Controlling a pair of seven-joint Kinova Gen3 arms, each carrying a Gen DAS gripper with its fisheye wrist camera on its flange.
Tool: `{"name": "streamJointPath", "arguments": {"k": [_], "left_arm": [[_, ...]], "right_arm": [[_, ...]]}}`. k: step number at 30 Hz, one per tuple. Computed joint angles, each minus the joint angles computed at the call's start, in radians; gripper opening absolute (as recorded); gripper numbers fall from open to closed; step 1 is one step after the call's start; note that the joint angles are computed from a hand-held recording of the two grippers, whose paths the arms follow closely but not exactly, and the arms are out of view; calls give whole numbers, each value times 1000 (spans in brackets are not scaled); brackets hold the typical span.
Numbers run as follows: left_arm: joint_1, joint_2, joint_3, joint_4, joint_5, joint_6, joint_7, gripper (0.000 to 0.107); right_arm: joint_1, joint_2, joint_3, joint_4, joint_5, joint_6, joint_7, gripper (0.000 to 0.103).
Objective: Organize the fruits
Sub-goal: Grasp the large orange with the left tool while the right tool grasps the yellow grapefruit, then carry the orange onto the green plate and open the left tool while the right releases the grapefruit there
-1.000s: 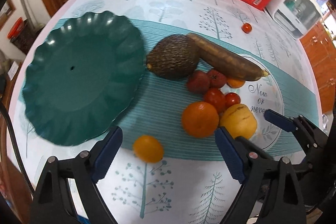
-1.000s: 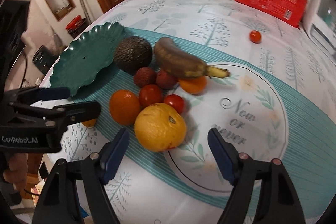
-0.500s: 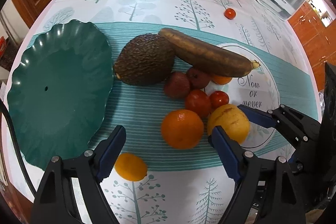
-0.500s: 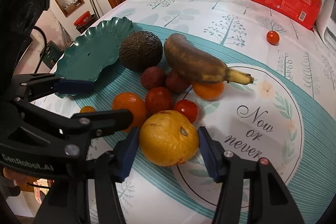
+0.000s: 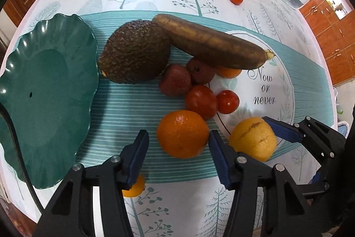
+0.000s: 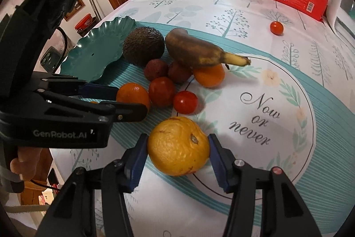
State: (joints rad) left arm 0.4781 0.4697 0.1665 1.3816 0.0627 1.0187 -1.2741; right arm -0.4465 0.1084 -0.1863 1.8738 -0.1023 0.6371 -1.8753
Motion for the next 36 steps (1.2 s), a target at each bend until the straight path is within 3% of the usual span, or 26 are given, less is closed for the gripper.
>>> {"name": "streamJointPath", "arguments": {"k": [2, 12, 21, 28, 36], "left_arm": [[-5, 4, 6, 3, 10, -1, -10, 47], [31, -13, -10, 43, -35, -55, 10, 42], [-9, -172, -8, 119, -38, -92, 30, 41], [-53, -320, -22, 145, -124, -57, 59, 41], [-175, -427, -42, 198, -191, -42, 33, 41]], "right_arm": [[-1, -1, 1, 2, 1, -1, -7, 53], [-25, -17, -3, -7, 47, 15, -71, 53], [-66, -51, -19, -71, 140, 93, -195, 53], [-125, -48, -49, -206, 253, 186, -305, 53], [-275, 72, -52, -454, 428, 311, -419, 53]]}}
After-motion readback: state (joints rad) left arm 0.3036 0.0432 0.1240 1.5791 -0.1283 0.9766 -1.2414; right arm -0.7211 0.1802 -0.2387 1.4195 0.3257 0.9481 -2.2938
